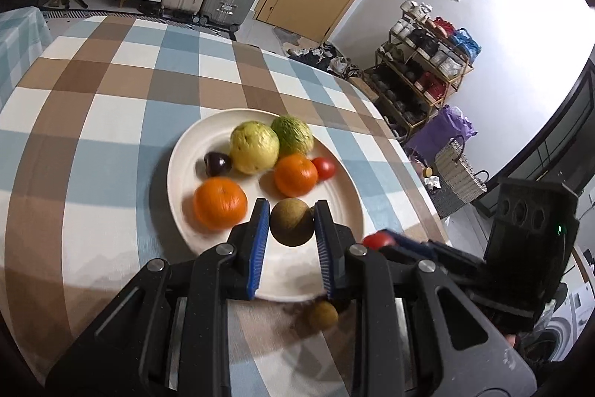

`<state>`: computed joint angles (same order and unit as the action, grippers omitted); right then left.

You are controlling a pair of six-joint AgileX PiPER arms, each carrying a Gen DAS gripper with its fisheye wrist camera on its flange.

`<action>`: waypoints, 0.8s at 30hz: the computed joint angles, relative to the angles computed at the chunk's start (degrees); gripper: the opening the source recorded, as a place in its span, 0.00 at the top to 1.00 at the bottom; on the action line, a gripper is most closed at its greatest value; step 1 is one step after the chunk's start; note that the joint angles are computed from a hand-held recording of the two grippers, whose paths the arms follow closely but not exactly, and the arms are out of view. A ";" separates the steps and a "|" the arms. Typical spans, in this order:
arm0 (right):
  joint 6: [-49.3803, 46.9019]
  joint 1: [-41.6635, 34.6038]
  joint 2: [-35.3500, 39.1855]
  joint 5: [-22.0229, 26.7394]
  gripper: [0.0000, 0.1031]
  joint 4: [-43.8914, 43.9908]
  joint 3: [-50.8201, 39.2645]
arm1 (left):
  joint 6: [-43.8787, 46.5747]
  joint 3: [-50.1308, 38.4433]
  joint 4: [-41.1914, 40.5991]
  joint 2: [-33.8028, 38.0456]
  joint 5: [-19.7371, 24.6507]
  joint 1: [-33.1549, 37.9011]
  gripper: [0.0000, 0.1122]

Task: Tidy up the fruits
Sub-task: 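Carry the kiwi and cherry tomato onto the plate and open both grippers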

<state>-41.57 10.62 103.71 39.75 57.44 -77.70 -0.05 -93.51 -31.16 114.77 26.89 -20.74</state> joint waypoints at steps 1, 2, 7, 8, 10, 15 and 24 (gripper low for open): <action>1.25 0.63 1.07 -0.02 0.70 -1.51 -1.38 | 0.38 -1.84 -0.48 1.25 1.08 0.35 0.81; 2.42 1.23 2.20 0.09 0.70 -3.05 -2.84 | 0.41 -4.02 -0.58 2.78 2.15 0.63 0.81; 6.58 2.54 7.69 1.94 0.70 -7.18 -9.67 | -1.33 -16.55 -0.41 10.68 9.83 1.90 0.81; 7.25 2.77 8.58 2.38 0.70 -7.89 -10.86 | -1.81 -18.37 0.11 11.74 10.54 1.91 0.81; 8.70 3.30 10.63 3.42 0.70 -9.63 -13.69 | -3.40 -23.19 1.53 14.46 12.93 1.96 0.81; 11.27 4.13 14.68 5.80 0.70 -12.40 -19.53 | -8.94 -36.71 5.37 22.39 21.43 2.19 0.81; 12.83 4.61 17.77 8.60 0.70 -13.29 -24.03 | -11.16 -45.19 6.23 27.78 25.39 2.42 0.81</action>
